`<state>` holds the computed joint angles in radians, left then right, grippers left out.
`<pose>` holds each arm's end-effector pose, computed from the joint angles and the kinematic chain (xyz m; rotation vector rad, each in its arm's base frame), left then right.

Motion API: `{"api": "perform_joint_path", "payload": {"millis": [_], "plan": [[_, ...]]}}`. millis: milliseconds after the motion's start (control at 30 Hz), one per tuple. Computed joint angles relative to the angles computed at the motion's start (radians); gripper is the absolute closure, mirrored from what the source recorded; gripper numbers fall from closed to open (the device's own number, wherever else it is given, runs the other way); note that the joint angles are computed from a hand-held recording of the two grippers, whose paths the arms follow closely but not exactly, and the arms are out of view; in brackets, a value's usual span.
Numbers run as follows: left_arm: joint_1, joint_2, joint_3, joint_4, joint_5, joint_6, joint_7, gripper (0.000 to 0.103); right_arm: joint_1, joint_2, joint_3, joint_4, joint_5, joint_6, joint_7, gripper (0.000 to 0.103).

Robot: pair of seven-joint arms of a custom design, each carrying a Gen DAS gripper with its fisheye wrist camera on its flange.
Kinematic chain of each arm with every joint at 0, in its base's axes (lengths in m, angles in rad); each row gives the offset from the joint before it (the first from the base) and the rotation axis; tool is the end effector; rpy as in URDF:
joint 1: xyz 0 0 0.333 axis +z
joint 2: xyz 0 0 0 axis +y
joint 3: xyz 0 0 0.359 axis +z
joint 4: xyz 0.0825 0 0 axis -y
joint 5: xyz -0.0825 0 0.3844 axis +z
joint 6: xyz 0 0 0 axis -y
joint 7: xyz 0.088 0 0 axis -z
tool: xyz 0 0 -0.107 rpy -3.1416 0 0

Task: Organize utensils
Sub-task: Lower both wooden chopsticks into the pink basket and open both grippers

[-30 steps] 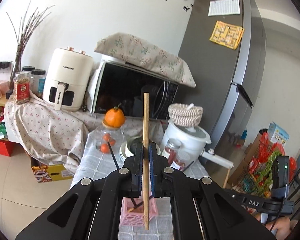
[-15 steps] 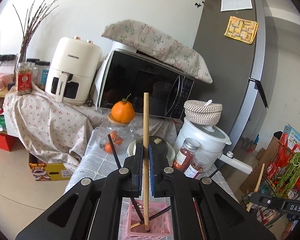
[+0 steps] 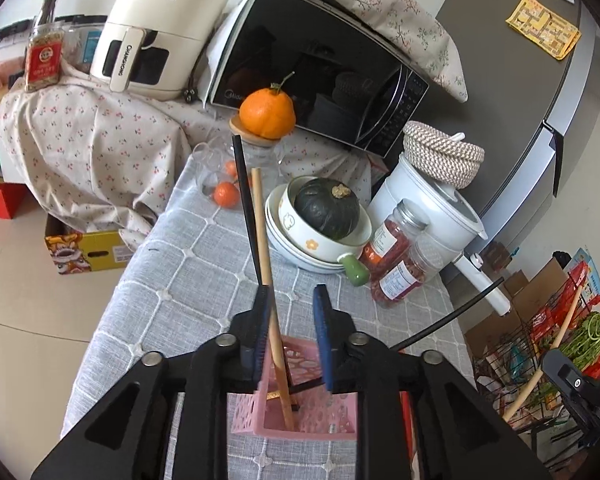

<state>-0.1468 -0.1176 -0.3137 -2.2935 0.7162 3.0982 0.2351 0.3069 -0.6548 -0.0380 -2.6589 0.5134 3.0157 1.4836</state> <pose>0.4486 -0.2905 0.5319 -1.9677 1.6797 -1.2347 0.3615 0.0588 0.5896 -1.4170 1.6051 -0.4277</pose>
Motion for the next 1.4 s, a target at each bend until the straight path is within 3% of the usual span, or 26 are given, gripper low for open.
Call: {"api": "perform_joint_path", "payload": {"millis": [33, 133, 233, 300, 400, 467, 533, 700, 800, 867, 1000, 1133, 1200, 1300, 1400], "plan": [[-0.025, -0.011, 0.016, -0.007, -0.048, -0.022, 0.039, 0.058, 0.003, 0.002, 0.001, 0.003, 0.003, 0.010, 0.003, 0.098], [-0.082, -0.050, 0.057, -0.034, -0.171, -0.051, 0.155, 0.052, 0.020, 0.008, 0.002, 0.008, 0.017, 0.053, 0.016, 0.098], [-0.120, -0.092, 0.075, -0.042, -0.275, -0.151, 0.264, 0.049, 0.043, 0.024, 0.000, 0.023, 0.033, 0.107, 0.041, 0.097], [-0.123, -0.118, 0.071, -0.040, -0.311, -0.231, 0.307, 0.047, 0.060, 0.039, -0.001, 0.038, 0.041, 0.147, 0.062, 0.097], [-0.112, -0.152, 0.060, -0.050, -0.326, -0.304, 0.340, 0.047, -0.003, 0.072, 0.071, 0.053, 0.028, 0.224, 0.128, 0.097], [-0.112, -0.168, 0.062, -0.059, -0.336, -0.324, 0.374, 0.047, -0.006, 0.101, 0.089, 0.060, 0.031, 0.292, 0.178, 0.097], [-0.105, -0.182, 0.059, -0.069, -0.333, -0.331, 0.394, 0.047, -0.073, 0.131, 0.165, 0.066, 0.030, 0.336, 0.231, 0.097], [-0.112, -0.196, 0.070, -0.084, -0.375, -0.368, 0.440, 0.046, -0.440, 0.152, 0.541, 0.071, 0.070, 0.389, 0.326, 0.097], [-0.121, -0.189, 0.083, -0.082, -0.419, -0.387, 0.477, 0.046, -0.632, 0.139, 0.736, 0.076, 0.108, 0.400, 0.374, 0.097], [-0.119, -0.189, 0.086, -0.085, -0.436, -0.391, 0.489, 0.046, -0.704, 0.136, 0.811, 0.078, 0.116, 0.403, 0.410, 0.097], [-0.121, -0.191, 0.088, -0.090, -0.464, -0.391, 0.509, 0.046, -0.763, 0.142, 0.883, 0.070, 0.104, 0.399, 0.473, 0.097], [-0.105, -0.190, 0.068, -0.085, -0.441, -0.395, 0.497, 0.046, -0.786, 0.149, 0.909, 0.062, 0.061, 0.368, 0.522, 0.097], [-0.106, -0.189, 0.066, -0.084, -0.439, -0.393, 0.494, 0.046, -0.769, 0.162, 0.892, 0.061, 0.032, 0.348, 0.539, 0.093], [-0.111, -0.186, 0.062, -0.079, -0.433, -0.395, 0.499, 0.046, -0.697, 0.187, 0.814, 0.058, -0.020, 0.332, 0.549, 0.089], [-0.124, -0.180, 0.065, -0.075, -0.445, -0.396, 0.516, 0.045, -0.596, 0.191, 0.696, 0.046, -0.076, 0.316, 0.544, 0.073]]}}
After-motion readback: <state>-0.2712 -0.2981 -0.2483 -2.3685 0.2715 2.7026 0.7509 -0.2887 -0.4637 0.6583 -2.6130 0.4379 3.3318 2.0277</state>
